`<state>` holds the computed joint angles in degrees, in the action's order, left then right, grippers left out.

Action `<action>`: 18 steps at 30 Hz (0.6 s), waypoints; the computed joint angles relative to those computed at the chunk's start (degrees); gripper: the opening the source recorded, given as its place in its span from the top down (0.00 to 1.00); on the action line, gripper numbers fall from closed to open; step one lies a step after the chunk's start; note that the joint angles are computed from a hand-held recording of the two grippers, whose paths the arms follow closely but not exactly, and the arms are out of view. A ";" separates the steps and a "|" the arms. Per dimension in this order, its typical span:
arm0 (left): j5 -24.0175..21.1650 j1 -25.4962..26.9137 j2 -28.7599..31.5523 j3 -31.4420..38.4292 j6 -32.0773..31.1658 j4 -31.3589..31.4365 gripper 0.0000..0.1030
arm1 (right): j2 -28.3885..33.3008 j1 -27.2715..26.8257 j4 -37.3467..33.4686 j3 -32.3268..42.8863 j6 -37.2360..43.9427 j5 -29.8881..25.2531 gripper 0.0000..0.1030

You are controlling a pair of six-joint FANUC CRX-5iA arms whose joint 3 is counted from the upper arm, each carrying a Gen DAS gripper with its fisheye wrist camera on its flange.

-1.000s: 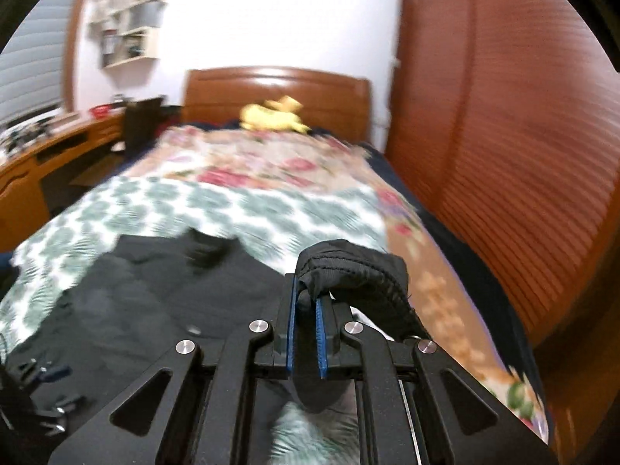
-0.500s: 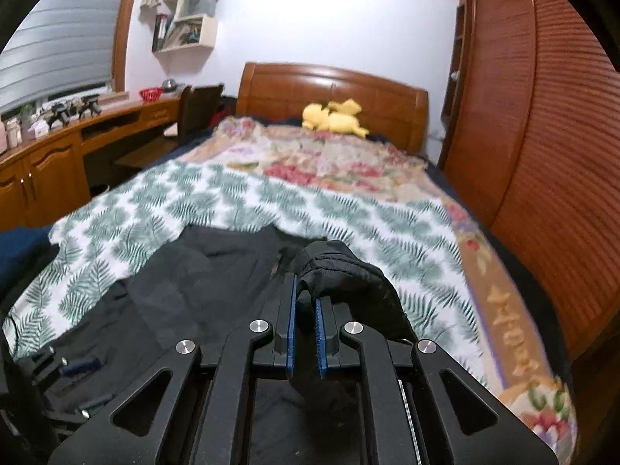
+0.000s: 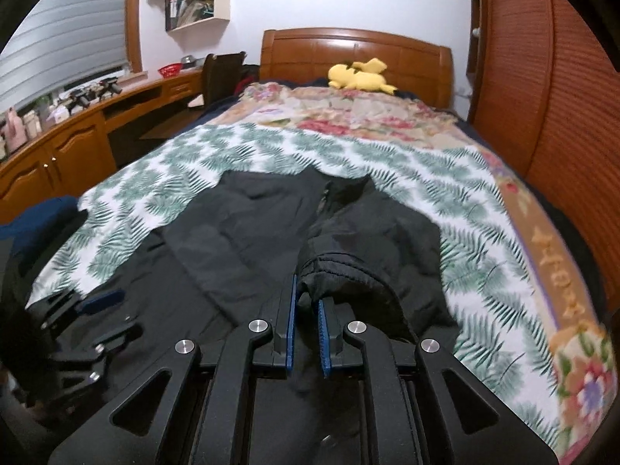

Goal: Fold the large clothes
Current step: 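Fold the sleeve across the jacket front and open the right tool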

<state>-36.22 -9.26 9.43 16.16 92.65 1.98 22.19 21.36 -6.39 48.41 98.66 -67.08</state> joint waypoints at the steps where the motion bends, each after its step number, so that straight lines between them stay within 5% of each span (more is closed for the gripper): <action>1: -0.04 -0.06 0.05 0.05 0.06 -0.07 0.56 | -1.28 -0.13 -1.02 -2.11 0.17 0.36 0.91; 9: -0.08 -0.14 0.14 0.14 -0.03 -0.38 0.56 | -6.83 0.06 -1.61 -12.13 -0.52 0.12 0.79; 12: -0.08 -0.18 0.17 0.17 0.05 -0.37 0.56 | -9.02 0.05 -2.17 -15.26 -0.36 0.36 0.60; 18: -0.04 -0.18 0.09 0.04 -0.34 -0.51 0.56 | -13.33 0.08 -1.21 -21.48 0.84 5.13 0.59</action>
